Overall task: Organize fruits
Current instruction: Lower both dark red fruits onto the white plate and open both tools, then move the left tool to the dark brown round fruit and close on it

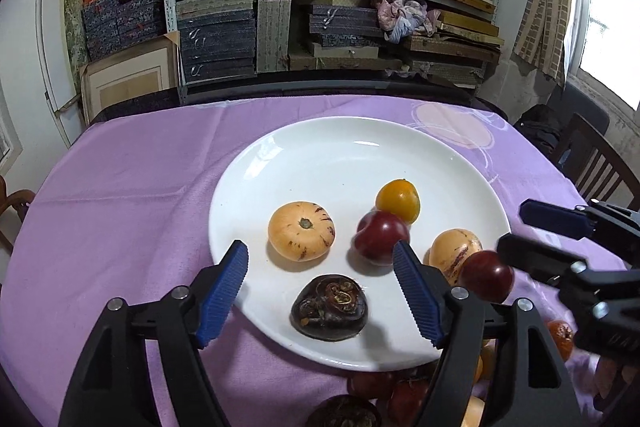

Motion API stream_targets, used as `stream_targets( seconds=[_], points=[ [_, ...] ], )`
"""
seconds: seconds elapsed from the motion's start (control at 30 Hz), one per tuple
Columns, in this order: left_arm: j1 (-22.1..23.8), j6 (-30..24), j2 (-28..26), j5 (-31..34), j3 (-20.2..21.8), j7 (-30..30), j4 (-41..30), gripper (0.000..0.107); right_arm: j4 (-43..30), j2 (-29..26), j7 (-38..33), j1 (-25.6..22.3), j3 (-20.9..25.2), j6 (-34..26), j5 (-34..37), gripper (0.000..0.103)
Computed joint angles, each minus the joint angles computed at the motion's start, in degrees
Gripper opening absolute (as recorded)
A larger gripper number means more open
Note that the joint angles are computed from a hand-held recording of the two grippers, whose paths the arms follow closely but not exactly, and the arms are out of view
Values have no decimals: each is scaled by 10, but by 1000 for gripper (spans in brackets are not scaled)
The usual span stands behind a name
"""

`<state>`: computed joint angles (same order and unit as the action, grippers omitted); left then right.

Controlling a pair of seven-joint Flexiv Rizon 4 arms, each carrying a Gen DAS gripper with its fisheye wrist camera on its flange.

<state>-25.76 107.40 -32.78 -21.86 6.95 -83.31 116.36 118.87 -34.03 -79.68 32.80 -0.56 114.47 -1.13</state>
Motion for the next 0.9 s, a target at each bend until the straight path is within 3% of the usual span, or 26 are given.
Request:
stream_targets(
  seconds=[0.03, 0.1, 0.2, 0.4, 0.53, 0.7, 0.8, 0.9],
  points=[
    [19, 4, 14, 8, -16, -6, 13, 76, 15, 12, 4, -19, 17, 27, 0, 57],
    [58, 13, 45, 27, -46, -18, 48, 76, 48, 35, 3, -33, 30, 83, 15, 76],
    [44, 30, 77, 26, -25, -23, 100, 84, 100, 57, -13, -42, 43, 170, 48, 91],
    [-19, 69, 81, -27, 10, 7, 176, 87, 163, 19, -28, -39, 66, 316, 130, 96],
    [-9, 80, 67, -29, -17, 15, 182, 87, 170, 4, 7, -63, 75, 308, 119, 96],
    [-141, 84, 31, -162, 58, 130, 152, 87, 164, -7, 27, -68, 67, 299, 110, 96],
    [-180, 74, 9, -227, 74, 189, 131, 88, 162, -9, 33, -72, 65, 293, 101, 96],
    [-177, 74, -4, -255, 64, 217, 119, 94, 161, -8, 36, -70, 63, 285, 99, 96]
  ],
)
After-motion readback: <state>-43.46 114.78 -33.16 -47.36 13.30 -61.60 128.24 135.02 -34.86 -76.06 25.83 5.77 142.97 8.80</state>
